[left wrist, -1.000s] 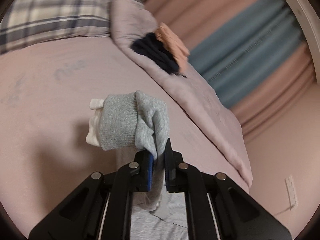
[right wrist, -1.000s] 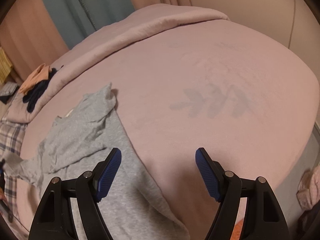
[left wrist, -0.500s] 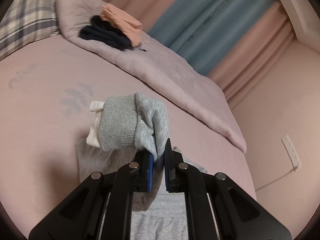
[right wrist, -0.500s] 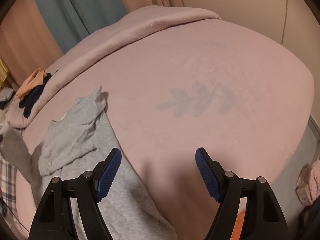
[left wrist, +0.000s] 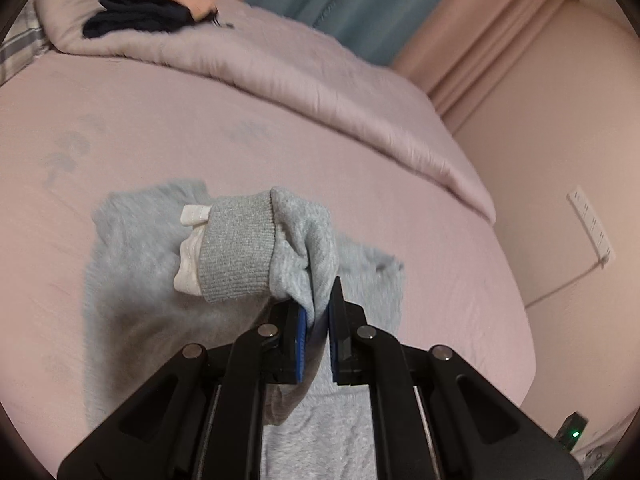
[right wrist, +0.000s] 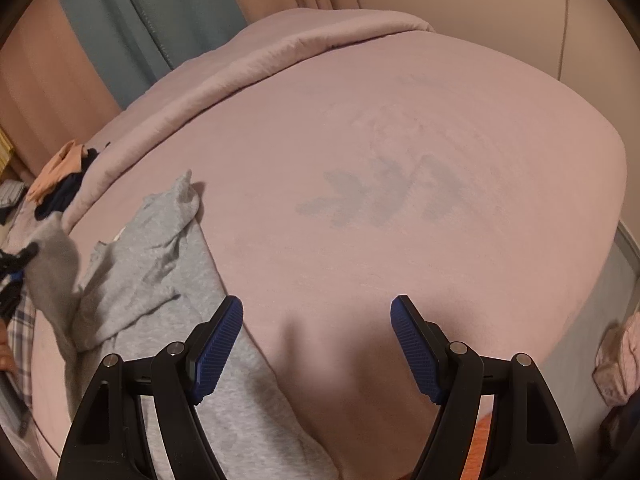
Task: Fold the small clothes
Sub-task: 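Lower the held grey cuff onto the sweatshirt chest with the left gripper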
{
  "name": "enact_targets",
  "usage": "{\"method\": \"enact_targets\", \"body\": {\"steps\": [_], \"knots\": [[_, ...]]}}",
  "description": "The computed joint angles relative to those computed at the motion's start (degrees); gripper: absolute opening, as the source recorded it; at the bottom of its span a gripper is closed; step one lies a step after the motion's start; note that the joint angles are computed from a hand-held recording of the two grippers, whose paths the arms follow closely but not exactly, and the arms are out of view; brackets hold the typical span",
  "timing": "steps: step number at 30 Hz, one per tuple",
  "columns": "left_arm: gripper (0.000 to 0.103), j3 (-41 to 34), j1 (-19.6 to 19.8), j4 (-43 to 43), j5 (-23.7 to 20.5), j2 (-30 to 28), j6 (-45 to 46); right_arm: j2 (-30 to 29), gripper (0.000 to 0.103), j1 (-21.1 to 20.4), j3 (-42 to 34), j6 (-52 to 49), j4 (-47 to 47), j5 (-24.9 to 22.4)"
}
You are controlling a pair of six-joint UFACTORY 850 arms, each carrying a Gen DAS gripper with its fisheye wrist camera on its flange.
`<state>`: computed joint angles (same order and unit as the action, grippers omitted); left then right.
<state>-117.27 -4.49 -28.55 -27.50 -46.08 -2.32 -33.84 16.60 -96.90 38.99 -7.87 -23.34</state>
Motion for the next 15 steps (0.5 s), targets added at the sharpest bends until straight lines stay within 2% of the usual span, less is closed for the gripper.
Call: {"method": "enact_targets", "body": {"steps": [10, 15], "knots": [[0.008, -10.8, -2.4, 8.7, -9.0, -9.7, -7.5, 0.0, 0.076, -0.7, 0.9, -2.3, 2.8, 0.1], [0.009, -12.9, -2.6, 9.9, -11.6, -11.8, -9.1, 0.3, 0.076, -1.1, 1.6, -3.2, 3.7, 0.1]]}}
